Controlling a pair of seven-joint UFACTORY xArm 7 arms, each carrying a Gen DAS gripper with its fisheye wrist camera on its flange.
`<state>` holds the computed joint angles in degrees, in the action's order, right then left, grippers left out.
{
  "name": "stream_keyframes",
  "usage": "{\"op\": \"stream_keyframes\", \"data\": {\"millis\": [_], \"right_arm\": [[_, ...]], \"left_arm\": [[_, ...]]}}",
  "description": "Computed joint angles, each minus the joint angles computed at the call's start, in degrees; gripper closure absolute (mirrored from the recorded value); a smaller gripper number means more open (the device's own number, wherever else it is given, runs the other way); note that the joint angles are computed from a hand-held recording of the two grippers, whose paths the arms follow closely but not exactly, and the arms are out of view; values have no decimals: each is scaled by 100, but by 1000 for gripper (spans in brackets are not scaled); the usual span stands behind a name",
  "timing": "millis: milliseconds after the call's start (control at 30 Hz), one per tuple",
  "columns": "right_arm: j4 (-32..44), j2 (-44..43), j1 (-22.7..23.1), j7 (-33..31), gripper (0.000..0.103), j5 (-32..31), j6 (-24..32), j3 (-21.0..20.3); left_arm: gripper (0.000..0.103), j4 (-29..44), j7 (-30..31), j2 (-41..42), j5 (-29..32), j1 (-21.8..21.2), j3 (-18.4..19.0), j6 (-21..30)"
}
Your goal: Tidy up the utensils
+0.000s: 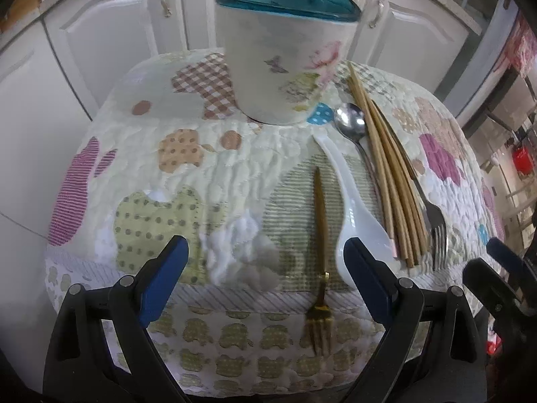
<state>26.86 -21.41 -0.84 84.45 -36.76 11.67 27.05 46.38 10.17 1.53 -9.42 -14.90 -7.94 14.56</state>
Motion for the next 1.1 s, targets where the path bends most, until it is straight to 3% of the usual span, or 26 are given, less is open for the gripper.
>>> {"op": "stream_keyframes", "data": {"millis": [133,433,533,667,800,900,1033,1100], "right_arm": [[-37,-86,-248,302,4,-170,-105,219],[80,31,483,-486,9,357,416,-357],[-2,50,631,-561,13,569,354,-514],[-96,-167,607,-450,13,631,441,-426],[-159,-320,584,-442,13,710,434,-389],[-150,-335,614,-531,13,812,475,-385],[-149,-300,664,-639,13,905,492,-380],[-145,-212,625,-629,13,909,406,-373]], "left_arm": [[9,-29,240,10,-384,80,32,-185],[9,-125,773,-86,-952,58,-33,-357],[9,-181,750,-222,-740,12,-9,-349],[9,-337,359,-463,-113,-30,25,-484],[9,-326,1003,-619,-895,-265,214,-270],[9,-290,1141,-617,-1134,-309,241,-148],[9,-332,508,-541,-336,-122,20,-145],[9,-318,469,-472,-305,-181,73,-64]]}}
